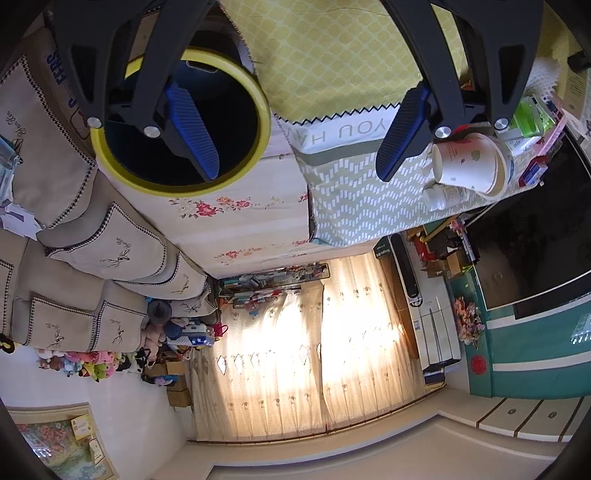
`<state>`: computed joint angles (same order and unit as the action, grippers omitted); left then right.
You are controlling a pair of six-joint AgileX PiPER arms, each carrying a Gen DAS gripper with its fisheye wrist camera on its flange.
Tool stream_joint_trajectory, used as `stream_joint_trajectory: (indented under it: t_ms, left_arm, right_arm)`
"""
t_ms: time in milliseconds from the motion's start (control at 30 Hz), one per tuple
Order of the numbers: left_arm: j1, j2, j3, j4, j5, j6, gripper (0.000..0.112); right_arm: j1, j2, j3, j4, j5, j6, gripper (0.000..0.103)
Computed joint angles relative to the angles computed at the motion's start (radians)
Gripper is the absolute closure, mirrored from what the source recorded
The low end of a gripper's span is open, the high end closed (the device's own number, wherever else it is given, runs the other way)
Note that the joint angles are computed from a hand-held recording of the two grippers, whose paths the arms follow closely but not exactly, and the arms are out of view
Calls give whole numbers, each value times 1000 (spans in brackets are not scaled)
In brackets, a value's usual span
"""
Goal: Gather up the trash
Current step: 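Close the left gripper on the floral-printed carton, then carry the floral carton to the yellow bin and open the left gripper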
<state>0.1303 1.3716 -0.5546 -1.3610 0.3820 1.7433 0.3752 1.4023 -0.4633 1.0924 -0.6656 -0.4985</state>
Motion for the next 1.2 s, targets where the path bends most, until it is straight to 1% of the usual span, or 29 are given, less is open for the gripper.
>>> stream_joint_trajectory:
  t_ms: [67,133,267,333,400,467,533,567,700,733,800,867,900,1000,1033,1067,1100,1133,1167,1200]
  left_arm:
    - [-20,-29,-18,52,18,-62,40]
    - [-51,-32,-49,79,36,-105,40]
    - [-185,44,-167,135,64,-216,40]
    - [-270,90,-226,176,45,-278,40]
    - [-375,162,-310,223,32,-339,40]
    - [-473,237,-403,319,32,-454,40]
    - [-554,310,-492,384,39,-529,40]
    - [-608,360,-555,452,38,-599,40]
    - [-742,544,-786,616,73,-774,40]
    - [-775,604,-867,684,94,-846,40]
    - [-824,685,-978,764,120,-941,40]
    - [-869,794,-1124,862,159,-1062,40]
    - [-882,838,-1188,894,182,-1105,40]
    - [-909,982,-1396,990,244,-1235,39]
    - [-908,1000,-1421,997,248,-1249,34]
    - [-913,1022,-1455,1017,250,-1273,27]
    - [-916,1027,-1464,1031,241,-1291,26]
    - [-916,1021,-1446,1018,213,-1282,26]
    - [-900,982,-1388,967,199,-1233,26]
    - [-892,951,-1334,918,159,-1184,25]
  right_arm:
    - [-13,-45,18,18,-6,-25,21]
    - [-20,-92,37,61,-26,-70,21]
    - [-61,-169,71,121,-50,-144,21]
    - [-104,-200,92,125,-42,-159,21]
    - [-170,-225,114,97,-11,-147,21]
    - [-238,-248,137,51,23,-121,21]
    - [-321,-268,159,-9,58,-83,21]
    - [-358,-274,172,-49,74,-55,21]
    - [-540,-311,213,-236,147,77,21]
    - [-591,-325,220,-289,172,111,21]
    - [-697,-351,229,-399,220,179,21]
    - [-768,-362,224,-462,251,210,21]
    - [-819,-365,225,-533,269,261,21]
    - [-909,-358,225,-708,298,401,20]
    - [-912,-352,226,-718,296,409,20]
    - [-917,-340,222,-736,294,424,20]
    - [-915,-328,220,-743,288,431,20]
    - [-926,-315,218,-790,286,470,20]
    - [-929,-304,215,-808,283,485,20]
    - [-911,-293,212,-786,277,469,20]
